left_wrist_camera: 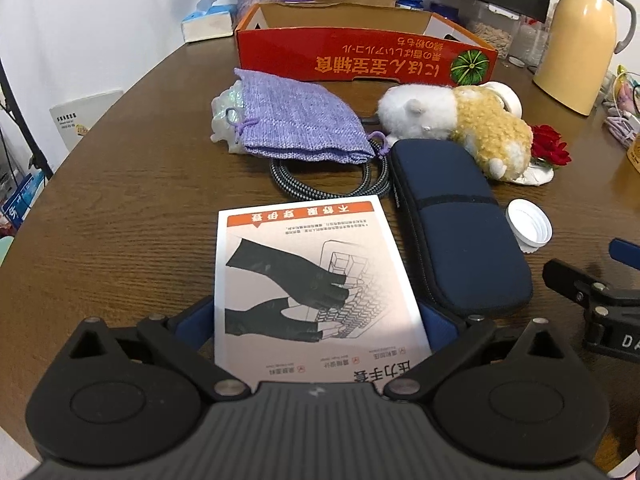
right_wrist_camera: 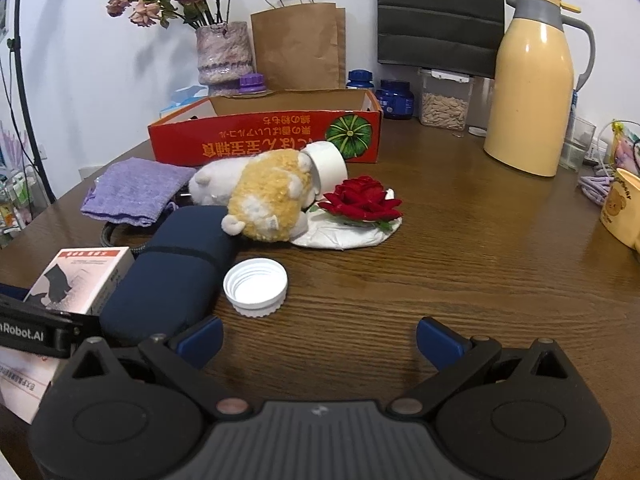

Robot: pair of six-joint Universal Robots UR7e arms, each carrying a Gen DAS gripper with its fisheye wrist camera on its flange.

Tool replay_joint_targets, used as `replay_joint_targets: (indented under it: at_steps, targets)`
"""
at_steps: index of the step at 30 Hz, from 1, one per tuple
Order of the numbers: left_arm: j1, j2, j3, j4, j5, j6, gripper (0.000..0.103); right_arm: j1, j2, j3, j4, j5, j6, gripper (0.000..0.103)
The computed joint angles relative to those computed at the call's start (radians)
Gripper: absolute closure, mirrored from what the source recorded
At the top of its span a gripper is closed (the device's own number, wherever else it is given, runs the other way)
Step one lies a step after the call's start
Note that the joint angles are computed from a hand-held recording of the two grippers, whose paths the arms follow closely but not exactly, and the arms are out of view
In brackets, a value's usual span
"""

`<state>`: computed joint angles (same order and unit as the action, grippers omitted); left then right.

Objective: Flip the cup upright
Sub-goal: 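Grasp the white bottle cap with the right tool while the left tool grasps the white booklet, then carry the cap into the red box and open the right tool while the left tool drops the booklet in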

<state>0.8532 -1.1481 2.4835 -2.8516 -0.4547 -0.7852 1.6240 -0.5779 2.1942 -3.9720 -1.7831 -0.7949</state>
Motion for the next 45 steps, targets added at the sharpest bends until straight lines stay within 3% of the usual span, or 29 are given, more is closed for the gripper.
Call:
replay_joint_targets:
  at_steps: [8, 18, 23, 26, 28, 30, 45]
  targets:
    - [-0.019, -0.008, 0.055, -0.136, 0.029, 0.053, 0.001, 0.002, 0.018, -0.019, -0.023, 0.024, -0.052, 0.001]
    - [-0.062, -0.065, 0.109, -0.217, 0.077, 0.094, 0.001, 0.028, 0.06, -0.073, 0.001, 0.012, -0.114, 0.018]
    - [-0.071, -0.066, 0.117, -0.281, 0.082, 0.145, 0.001, 0.031, 0.064, -0.109, 0.068, 0.025, -0.111, 0.028]
    - [-0.075, -0.061, 0.117, -0.32, 0.087, 0.177, 0.001, 0.022, 0.047, -0.117, 0.129, 0.059, -0.095, 0.038]
    - [-0.073, -0.058, 0.112, -0.344, 0.088, 0.201, 0.001, 0.015, 0.039, -0.115, 0.152, 0.084, -0.097, 0.056]
    - [-0.073, -0.052, 0.108, -0.365, 0.088, 0.218, 0.001, 0.016, 0.041, -0.112, 0.148, 0.092, -0.107, 0.064]
    - [-0.069, -0.021, 0.054, -0.534, 0.081, 0.408, 0.001, 0.027, 0.002, -0.07, 0.062, 0.141, -0.084, 0.064]
